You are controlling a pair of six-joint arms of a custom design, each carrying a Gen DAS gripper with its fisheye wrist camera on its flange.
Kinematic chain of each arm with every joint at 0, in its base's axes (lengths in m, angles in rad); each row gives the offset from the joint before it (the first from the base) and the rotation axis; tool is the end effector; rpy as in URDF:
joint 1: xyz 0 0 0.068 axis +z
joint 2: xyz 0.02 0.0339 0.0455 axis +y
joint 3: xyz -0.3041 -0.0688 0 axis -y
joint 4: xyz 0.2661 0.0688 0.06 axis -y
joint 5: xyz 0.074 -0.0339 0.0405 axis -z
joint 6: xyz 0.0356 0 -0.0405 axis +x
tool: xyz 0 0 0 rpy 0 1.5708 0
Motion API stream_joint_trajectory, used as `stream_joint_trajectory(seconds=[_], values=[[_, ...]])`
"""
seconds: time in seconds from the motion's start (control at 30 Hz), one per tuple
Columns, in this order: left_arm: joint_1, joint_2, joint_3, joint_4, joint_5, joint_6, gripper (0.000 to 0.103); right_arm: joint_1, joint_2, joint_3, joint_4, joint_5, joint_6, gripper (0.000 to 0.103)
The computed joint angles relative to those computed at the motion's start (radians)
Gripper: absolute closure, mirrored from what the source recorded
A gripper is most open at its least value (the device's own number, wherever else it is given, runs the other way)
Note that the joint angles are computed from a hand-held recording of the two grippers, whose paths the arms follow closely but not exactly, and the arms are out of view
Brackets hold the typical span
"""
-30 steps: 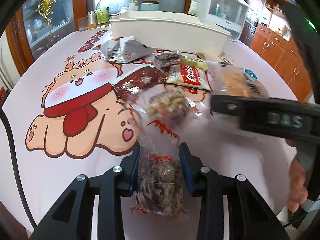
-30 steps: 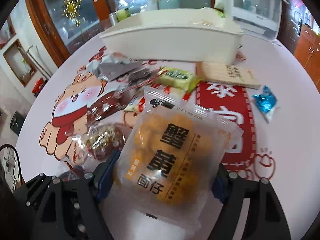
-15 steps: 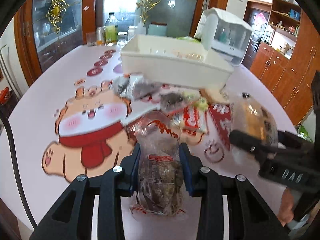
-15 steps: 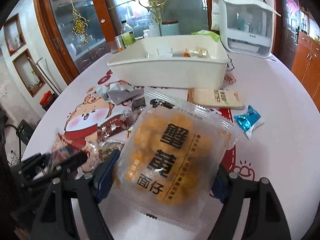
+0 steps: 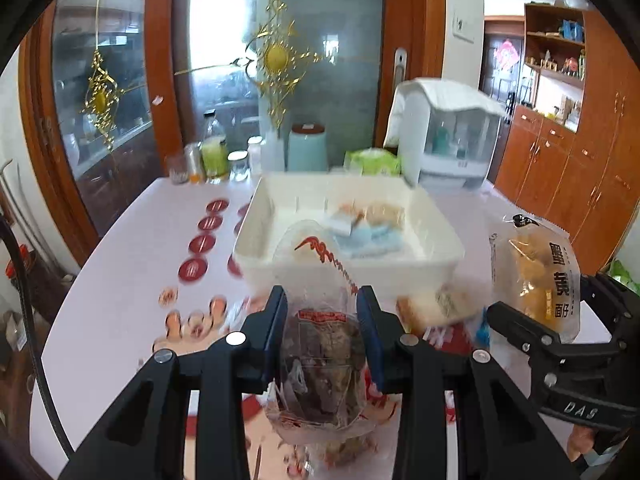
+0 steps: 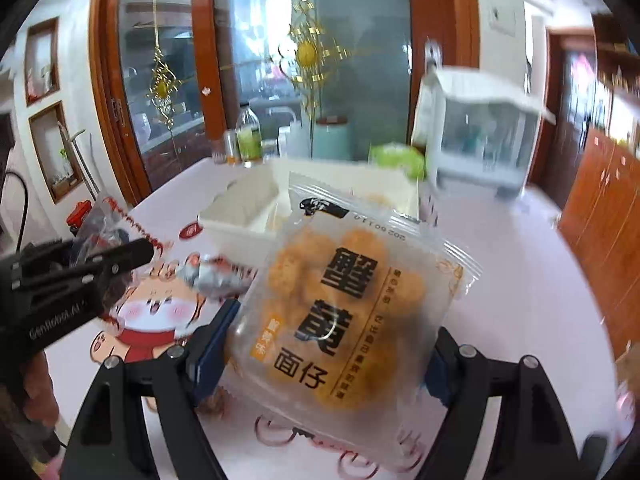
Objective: Organize snacks
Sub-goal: 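Carry both bags into the white tray and open both tools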
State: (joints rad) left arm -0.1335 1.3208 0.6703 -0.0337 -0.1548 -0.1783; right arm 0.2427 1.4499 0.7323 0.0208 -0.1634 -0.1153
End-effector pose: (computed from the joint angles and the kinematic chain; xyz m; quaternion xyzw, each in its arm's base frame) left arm 0.2757 -0.0315 0.2257 -0.0533 0.8997 0.0026 0.4333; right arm 0.2966 0.0794 0.2156 -0.1948 0.8824 0.1006 0.4162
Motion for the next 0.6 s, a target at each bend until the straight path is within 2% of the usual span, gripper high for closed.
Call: stream_joint_trajectory(seconds=[0.07, 0.17, 0.27, 0.6], values=[[0.020, 0.038, 0.081, -0.026, 0.008, 0.015, 0.069, 0.009, 0.005, 0.059, -0.017, 0.018, -0.023, 0.022], [0.015, 0.110, 0.188, -0.020, -0.083, 0.072, 0.069, 0.027, 0.025, 0.146, -0.023, 0.058, -0.050, 0.022], [0.033, 0.200, 0.334, -0.089, -0.091, 0.090, 0.069, 0.033, 0.076, 0.263, -0.063, 0.076, -0.056, 0.021], [0.058, 0.487, 0.742, -0.242, -0.137, 0.125, 0.069, 0.043, 0.377, 0.712, -0.238, 0.128, -0.012, 0.020]])
